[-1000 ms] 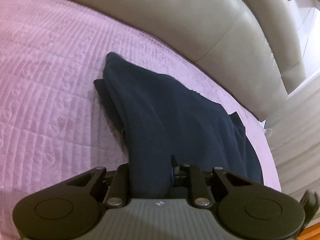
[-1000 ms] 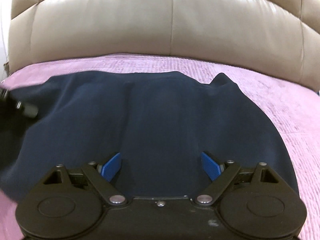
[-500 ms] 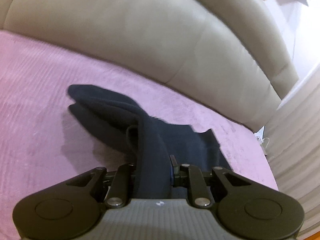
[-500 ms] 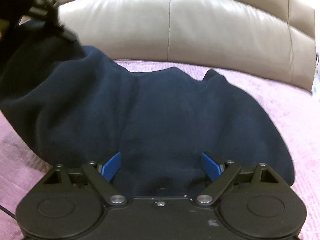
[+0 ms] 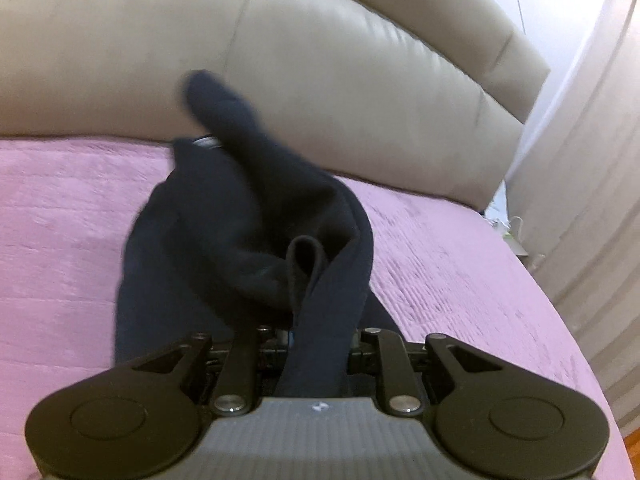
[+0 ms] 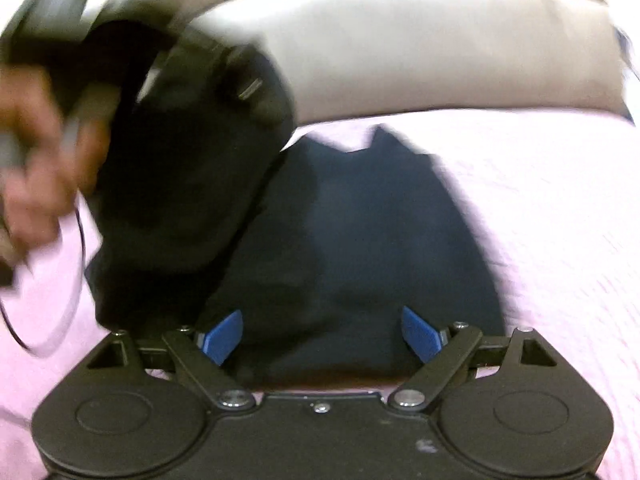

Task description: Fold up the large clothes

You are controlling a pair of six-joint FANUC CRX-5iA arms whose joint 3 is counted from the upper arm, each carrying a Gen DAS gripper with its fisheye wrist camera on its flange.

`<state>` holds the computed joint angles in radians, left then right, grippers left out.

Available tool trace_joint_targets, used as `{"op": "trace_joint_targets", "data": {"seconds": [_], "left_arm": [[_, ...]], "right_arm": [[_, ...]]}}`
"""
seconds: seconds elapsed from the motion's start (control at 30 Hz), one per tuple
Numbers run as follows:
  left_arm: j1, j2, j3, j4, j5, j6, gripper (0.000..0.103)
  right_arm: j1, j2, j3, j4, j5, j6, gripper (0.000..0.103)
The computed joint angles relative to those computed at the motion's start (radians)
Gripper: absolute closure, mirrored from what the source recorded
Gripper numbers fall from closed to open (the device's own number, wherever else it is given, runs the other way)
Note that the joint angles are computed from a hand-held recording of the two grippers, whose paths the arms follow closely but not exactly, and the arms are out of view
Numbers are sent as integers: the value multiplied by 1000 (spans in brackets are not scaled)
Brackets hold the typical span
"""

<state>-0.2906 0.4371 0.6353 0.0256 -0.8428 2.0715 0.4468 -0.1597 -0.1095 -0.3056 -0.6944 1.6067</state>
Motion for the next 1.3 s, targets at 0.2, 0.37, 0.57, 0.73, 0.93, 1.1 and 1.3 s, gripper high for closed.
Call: {"op": "trace_joint_targets", "data": {"seconds": [0.2,0.37,0.57,0.73,0.93,1.1,1.3], "left_arm": [[-8,23,-14,38,37,-18,77],[-36,52,10,35,30,-60,70],[-40,37,-41,124,38,-181,58],[-13,-17,-158,343,52,-328,48],[19,-173,-350,568,154,-555,32],[19,-152,-146,106,-58,-266,49],[66,-109,-189,207,-119,-290,76]], "right_arm": [[-452,233,333,-718,-313,210,0],[-482,628,818,-916,-650,213,0],[-417,982,1374,-915,-883,-86,0],[-359,1025,1511,-779,-896,-142,88],[-363,1083,1598,-715,-836,-228,89],[-398,1142,1661,-802,-897,-323,78],[-457,1120,1616,-904,-1040,-384,29]]}}
